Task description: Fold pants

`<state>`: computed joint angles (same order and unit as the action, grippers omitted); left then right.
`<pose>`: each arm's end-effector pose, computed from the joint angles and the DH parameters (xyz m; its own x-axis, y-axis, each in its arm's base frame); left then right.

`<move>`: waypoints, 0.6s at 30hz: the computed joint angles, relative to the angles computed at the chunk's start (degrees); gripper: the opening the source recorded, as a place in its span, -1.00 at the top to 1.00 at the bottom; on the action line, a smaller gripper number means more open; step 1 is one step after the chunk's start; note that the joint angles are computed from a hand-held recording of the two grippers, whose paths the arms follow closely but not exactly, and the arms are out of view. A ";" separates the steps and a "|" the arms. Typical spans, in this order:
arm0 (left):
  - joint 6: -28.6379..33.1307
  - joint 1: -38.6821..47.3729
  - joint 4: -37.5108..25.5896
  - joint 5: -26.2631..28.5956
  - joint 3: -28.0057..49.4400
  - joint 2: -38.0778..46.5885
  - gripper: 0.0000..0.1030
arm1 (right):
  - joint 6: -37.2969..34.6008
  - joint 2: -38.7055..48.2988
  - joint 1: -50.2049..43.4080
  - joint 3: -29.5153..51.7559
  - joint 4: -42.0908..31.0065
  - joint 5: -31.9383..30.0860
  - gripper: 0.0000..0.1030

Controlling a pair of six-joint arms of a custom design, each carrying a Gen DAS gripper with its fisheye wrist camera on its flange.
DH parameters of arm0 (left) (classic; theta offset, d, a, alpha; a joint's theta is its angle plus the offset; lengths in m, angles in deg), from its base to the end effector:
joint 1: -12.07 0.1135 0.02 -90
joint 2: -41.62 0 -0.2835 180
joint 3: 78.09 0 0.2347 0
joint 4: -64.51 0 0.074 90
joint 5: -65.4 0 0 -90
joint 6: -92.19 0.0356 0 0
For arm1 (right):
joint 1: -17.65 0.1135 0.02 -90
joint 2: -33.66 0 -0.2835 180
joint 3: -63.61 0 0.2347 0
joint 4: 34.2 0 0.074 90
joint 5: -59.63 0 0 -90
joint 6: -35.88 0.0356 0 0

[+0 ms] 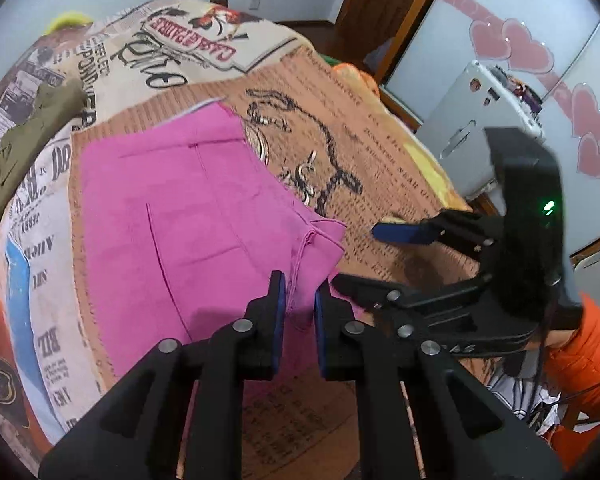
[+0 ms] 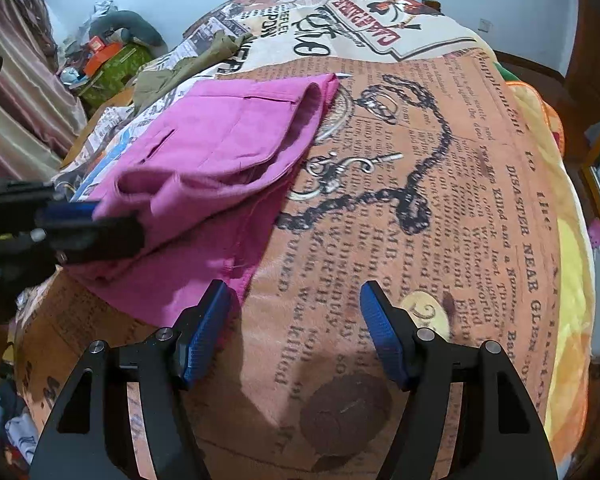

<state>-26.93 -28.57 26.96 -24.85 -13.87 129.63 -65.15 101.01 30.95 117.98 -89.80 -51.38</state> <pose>0.2107 -0.1806 0.2060 -0.8979 0.1293 -0.4209 0.2436 0.9422 -0.2301 0.1710 0.0535 0.2226 -0.8238 -0.3783 -0.4223 -0.5092 0.8212 0.2577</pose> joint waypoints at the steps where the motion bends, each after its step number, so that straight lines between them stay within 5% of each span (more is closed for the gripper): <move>1: -0.14 -0.18 0.09 -0.25 -0.10 0.13 0.77 | -0.36 0.06 -0.67 0.16 -0.50 -0.25 -0.26; 4: 0.19 -0.92 -1.24 -1.82 0.75 0.21 0.64 | -0.49 -0.40 -2.06 0.66 -2.19 -0.19 -0.25; 10: 0.57 -1.27 -4.61 -7.15 0.70 -5.65 0.06 | -1.00 -3.36 -6.29 2.07 -5.79 -2.77 -0.26; 18: 7.10 9.52 -9.36 -16.35 1.40 -9.63 -0.10 | 5.65 -4.93 -3.40 7.25 -5.62 -5.00 -0.26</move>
